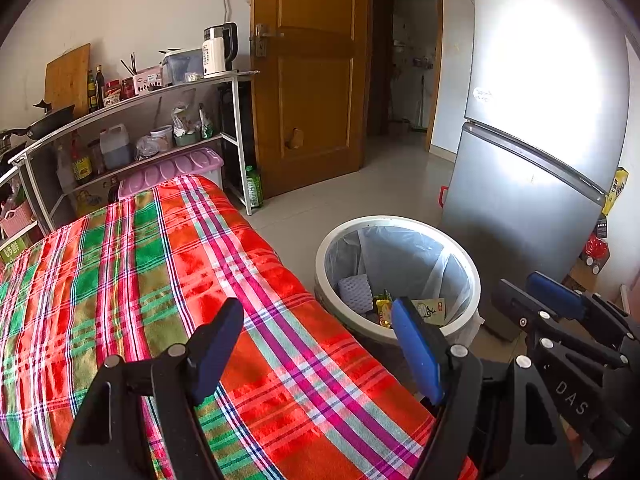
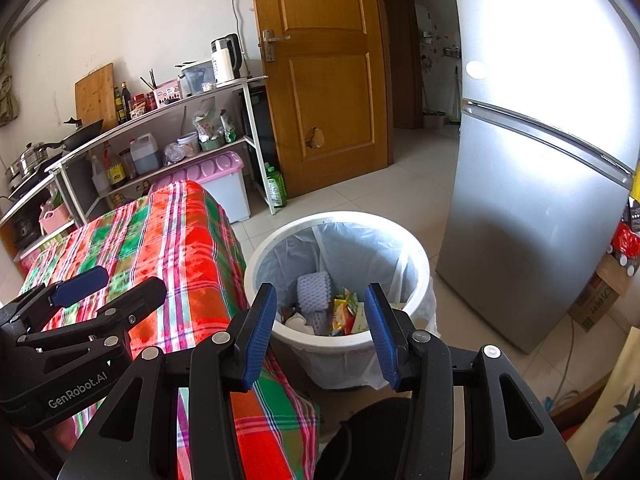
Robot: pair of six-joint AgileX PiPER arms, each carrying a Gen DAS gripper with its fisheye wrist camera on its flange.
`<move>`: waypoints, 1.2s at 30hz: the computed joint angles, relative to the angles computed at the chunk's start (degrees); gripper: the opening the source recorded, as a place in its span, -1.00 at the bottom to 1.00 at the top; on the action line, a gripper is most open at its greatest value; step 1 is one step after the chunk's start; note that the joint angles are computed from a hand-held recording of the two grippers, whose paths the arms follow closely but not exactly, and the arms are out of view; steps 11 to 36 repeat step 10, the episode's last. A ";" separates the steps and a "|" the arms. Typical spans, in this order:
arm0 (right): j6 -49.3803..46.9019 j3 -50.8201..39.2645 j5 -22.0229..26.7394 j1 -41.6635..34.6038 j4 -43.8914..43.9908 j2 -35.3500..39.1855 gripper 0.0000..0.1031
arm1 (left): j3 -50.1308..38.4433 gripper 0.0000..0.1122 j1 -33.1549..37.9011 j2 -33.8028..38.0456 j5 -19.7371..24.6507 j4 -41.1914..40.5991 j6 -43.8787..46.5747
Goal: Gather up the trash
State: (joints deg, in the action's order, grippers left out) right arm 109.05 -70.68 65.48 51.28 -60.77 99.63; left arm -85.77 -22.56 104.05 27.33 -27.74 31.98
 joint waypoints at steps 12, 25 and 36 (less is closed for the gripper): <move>0.04 -0.04 0.18 0.16 0.07 -0.04 -0.09 | 0.04 0.39 -0.30 -0.08 0.33 0.12 -0.13; 0.04 -0.04 0.18 0.16 0.07 -0.04 -0.09 | 0.04 0.39 -0.30 -0.08 0.33 0.12 -0.13; 0.04 -0.04 0.18 0.16 0.07 -0.04 -0.09 | 0.04 0.39 -0.30 -0.08 0.33 0.12 -0.13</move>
